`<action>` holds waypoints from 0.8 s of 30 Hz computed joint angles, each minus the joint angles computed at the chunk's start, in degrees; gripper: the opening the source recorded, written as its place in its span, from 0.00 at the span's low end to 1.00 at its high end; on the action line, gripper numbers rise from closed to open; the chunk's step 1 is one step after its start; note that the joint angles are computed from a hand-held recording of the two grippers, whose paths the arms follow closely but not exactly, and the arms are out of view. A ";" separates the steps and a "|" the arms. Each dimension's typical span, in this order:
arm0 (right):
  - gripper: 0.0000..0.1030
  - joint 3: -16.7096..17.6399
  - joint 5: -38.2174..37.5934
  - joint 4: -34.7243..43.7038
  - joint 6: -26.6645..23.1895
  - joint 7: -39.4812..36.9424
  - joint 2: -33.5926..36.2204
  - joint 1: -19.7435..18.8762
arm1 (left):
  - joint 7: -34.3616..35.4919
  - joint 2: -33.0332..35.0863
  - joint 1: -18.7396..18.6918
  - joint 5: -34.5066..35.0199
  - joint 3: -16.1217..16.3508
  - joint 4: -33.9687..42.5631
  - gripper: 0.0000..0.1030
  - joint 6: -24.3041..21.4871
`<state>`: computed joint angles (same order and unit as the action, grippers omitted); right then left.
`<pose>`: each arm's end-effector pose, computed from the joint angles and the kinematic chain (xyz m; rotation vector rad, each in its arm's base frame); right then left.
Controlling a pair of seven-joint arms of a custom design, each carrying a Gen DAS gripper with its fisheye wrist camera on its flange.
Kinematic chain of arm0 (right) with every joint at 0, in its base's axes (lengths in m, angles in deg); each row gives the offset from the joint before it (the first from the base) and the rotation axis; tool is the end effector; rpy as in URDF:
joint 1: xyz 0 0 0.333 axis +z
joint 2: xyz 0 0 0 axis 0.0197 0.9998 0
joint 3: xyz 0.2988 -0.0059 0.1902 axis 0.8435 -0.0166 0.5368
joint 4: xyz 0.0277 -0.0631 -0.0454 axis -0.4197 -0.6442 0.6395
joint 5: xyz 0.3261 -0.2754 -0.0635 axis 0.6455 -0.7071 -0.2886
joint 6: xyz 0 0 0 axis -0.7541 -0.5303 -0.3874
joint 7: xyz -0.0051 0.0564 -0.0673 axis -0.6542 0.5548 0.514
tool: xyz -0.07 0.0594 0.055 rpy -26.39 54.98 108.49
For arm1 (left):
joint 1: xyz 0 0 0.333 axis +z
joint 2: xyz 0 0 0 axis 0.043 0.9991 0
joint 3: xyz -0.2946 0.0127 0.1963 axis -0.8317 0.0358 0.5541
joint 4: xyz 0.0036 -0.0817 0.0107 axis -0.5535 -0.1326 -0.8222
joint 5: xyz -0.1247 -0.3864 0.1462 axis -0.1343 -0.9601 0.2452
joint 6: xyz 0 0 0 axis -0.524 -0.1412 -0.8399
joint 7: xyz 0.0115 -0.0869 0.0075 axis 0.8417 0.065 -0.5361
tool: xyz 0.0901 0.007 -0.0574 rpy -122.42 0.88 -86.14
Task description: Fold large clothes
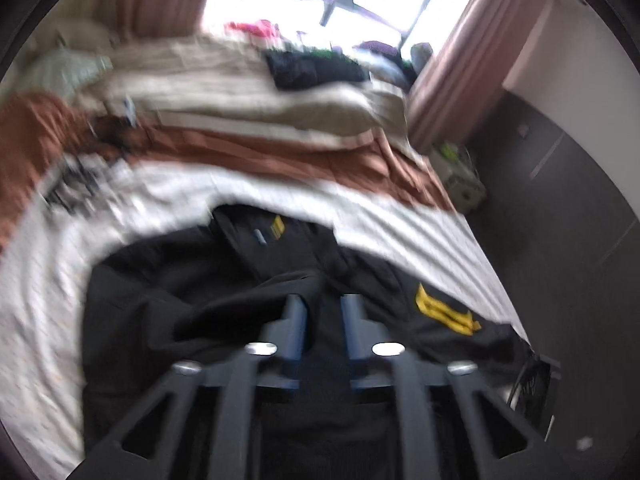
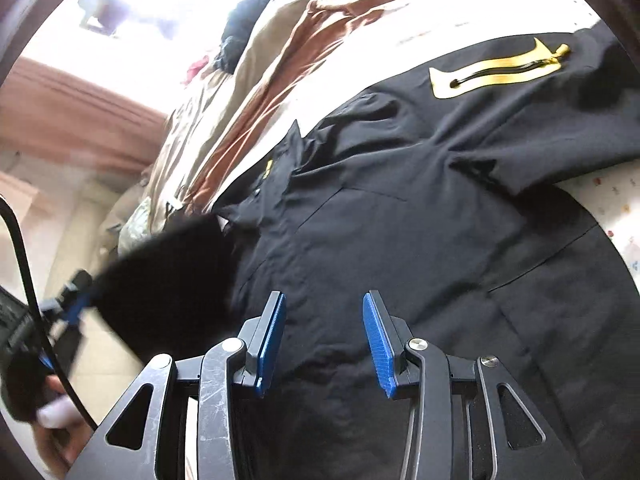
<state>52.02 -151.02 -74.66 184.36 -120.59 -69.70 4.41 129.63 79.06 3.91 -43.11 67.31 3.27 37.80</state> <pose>0.4768 0.1161 0.4222 -0.3378 2.2424 -0.3284 0.7337 -0.1682 0.6003 1.0038 -2.5484 1.1619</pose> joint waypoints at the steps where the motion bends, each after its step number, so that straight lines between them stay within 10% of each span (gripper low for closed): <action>1: 0.40 -0.19 -0.72 0.10 0.58 0.57 0.22 -0.18 | -0.30 0.41 -0.01 0.37 0.01 -0.28 0.66 -1.26; 3: 0.40 -0.68 -1.93 0.60 1.95 1.32 0.95 -0.36 | -0.22 0.57 0.42 -0.01 0.00 -1.29 0.83 -2.73; 7: 0.40 -0.91 -1.27 1.97 1.99 -1.61 2.01 0.34 | -0.63 1.31 1.54 0.43 0.74 -1.44 0.83 -5.49; 14: 0.41 -0.05 12.59 7.10 1.24 -23.26 7.97 2.66 | 4.76 -2.15 3.71 2.60 3.40 -6.42 0.83 3.31; 18: 0.71 0.76 23.18 12.10 -5.91 -40.13 12.17 6.04 | 5.34 -0.88 6.15 3.69 4.74 -5.01 0.83 4.32; 24: 0.71 0.35 31.03 21.92 -16.15 -58.76 20.11 11.57 | 3.64 1.83 9.85 4.91 5.78 -1.98 0.82 5.54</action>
